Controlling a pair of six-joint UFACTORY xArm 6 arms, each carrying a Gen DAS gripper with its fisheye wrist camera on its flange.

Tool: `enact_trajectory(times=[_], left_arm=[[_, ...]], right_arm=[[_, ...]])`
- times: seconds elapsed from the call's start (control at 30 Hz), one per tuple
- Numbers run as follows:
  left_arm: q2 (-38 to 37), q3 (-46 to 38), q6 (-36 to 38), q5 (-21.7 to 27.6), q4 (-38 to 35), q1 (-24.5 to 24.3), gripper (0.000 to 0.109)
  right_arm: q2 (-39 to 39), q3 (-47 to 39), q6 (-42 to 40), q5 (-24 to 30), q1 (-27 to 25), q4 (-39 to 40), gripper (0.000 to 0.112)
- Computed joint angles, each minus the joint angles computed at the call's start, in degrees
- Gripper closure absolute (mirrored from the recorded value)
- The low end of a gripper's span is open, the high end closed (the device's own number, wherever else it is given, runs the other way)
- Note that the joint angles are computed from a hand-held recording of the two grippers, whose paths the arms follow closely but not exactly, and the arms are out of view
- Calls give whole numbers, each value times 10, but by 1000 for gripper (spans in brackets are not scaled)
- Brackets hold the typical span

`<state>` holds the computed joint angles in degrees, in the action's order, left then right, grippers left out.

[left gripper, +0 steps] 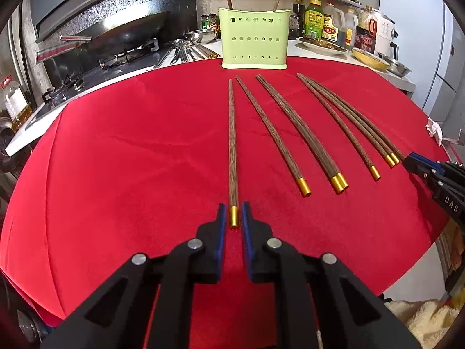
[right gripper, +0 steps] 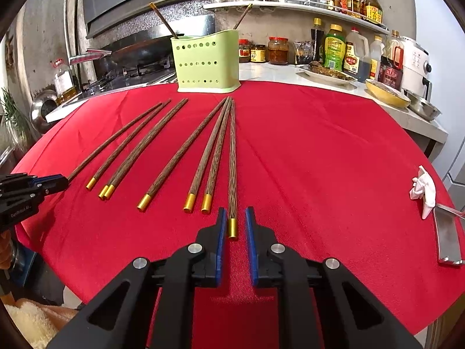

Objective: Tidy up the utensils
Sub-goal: 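Close the right tool on a chopstick while the left tool grasps another, then lift both chopsticks and carry them above the green holder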

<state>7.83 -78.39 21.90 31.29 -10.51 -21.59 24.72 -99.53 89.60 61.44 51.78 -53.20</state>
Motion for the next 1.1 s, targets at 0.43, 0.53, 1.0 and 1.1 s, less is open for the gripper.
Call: enact_trajectory(times=[0.43,0.53,1.0,1.1], left_arm=[[-12,12,47,-12,-68,10,101],[-19,10,62,-25,-91,14,101],[-36,-64,184,-82,-245,22,101],[-35,-85,208,-88,-271,20,102]], right_arm=[[-15,13,24,2,10,-11,105],[-26,11,35,17,17,-36,105],[-58,-42,19,73,31,-153,105],[-59,-60,7,83,33,-175,105]])
